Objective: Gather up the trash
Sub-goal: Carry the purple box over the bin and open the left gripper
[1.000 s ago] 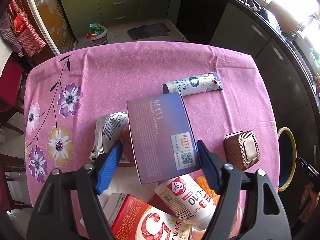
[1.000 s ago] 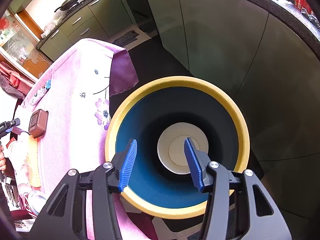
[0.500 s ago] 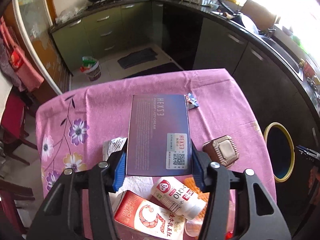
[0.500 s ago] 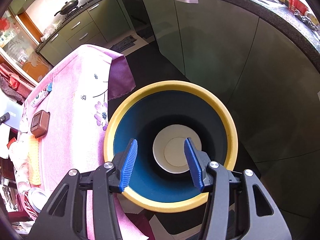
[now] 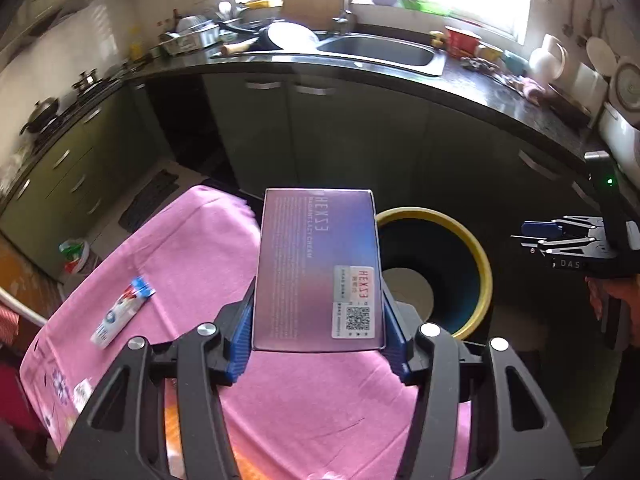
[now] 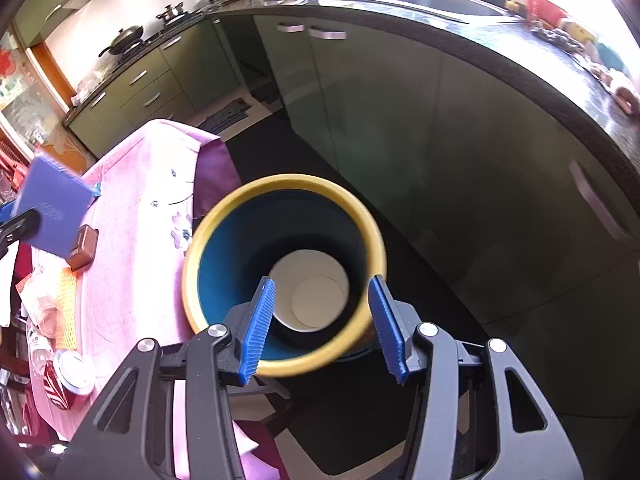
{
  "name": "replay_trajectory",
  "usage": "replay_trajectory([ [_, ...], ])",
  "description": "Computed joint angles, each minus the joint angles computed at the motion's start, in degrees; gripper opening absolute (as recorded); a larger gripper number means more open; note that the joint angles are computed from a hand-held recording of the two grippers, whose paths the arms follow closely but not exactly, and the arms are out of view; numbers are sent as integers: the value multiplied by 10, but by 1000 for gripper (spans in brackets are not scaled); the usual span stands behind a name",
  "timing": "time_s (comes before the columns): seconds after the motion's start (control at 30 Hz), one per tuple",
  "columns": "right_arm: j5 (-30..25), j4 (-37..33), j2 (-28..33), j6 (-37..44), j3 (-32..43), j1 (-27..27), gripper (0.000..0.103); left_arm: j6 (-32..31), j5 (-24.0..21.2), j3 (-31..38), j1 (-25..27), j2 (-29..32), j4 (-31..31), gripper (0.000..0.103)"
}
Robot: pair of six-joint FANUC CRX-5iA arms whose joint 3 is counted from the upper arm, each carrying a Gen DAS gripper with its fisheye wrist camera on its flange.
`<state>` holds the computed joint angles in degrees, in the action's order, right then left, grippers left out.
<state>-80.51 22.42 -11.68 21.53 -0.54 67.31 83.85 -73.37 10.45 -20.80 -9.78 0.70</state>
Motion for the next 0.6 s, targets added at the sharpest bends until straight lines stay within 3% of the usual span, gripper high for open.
replay_trajectory([
  [0.2, -48, 25, -65, -58, -52, 33, 50, 10, 1, 63, -80, 110, -3, 52],
  [0.4, -65, 22, -93, -83, -76, 39, 50, 27, -31, 114, -114, 199, -16, 53],
  [0.47, -61, 18, -91, -80, -76, 35, 50, 31, -35, 123, -121, 210, -29, 66],
  [0.6, -53, 14, -77, -59, -61, 29, 50, 24, -26, 104, -107, 179, -4, 70],
])
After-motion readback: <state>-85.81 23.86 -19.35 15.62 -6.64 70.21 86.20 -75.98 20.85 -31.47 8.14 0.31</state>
